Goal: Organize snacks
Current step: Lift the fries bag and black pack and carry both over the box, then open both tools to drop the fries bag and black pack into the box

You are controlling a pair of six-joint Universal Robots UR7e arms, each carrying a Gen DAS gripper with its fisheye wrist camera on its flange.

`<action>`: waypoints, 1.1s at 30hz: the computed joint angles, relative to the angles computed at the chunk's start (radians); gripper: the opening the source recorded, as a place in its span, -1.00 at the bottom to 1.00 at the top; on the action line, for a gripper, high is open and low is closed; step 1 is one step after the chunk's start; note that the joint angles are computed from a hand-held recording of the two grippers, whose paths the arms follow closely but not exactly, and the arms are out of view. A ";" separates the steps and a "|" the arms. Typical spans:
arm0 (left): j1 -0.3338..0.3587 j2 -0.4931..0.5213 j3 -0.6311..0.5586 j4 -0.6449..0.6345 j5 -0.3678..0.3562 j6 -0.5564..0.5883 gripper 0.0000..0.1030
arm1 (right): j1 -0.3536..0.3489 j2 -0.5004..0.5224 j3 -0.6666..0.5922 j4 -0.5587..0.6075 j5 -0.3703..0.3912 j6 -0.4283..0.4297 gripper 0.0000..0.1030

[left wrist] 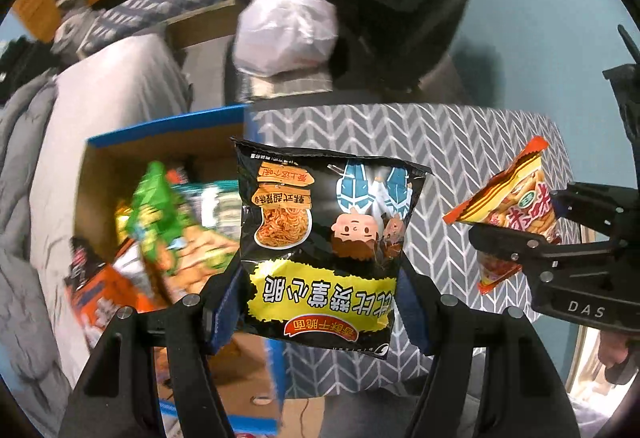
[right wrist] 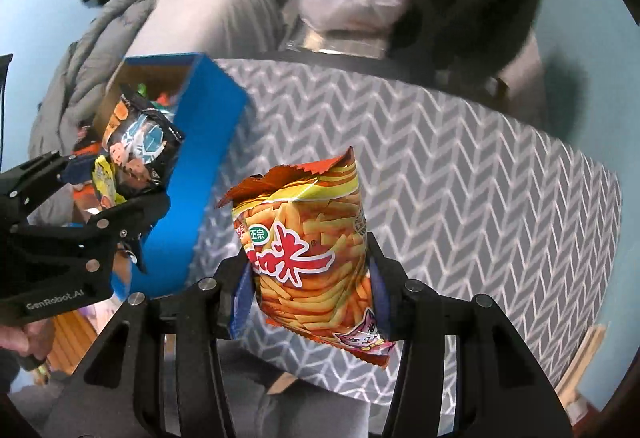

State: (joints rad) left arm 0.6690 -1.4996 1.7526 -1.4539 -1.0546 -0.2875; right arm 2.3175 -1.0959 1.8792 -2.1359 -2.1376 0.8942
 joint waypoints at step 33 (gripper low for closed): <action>0.291 0.134 -0.245 -0.072 0.246 0.092 0.34 | -0.104 0.501 -0.569 0.041 0.055 -0.351 -0.05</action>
State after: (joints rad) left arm 0.9597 -1.3656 1.5072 -1.5258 -0.8090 -0.1957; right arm 2.2140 -0.5946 1.3101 -2.0952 -2.0829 0.5431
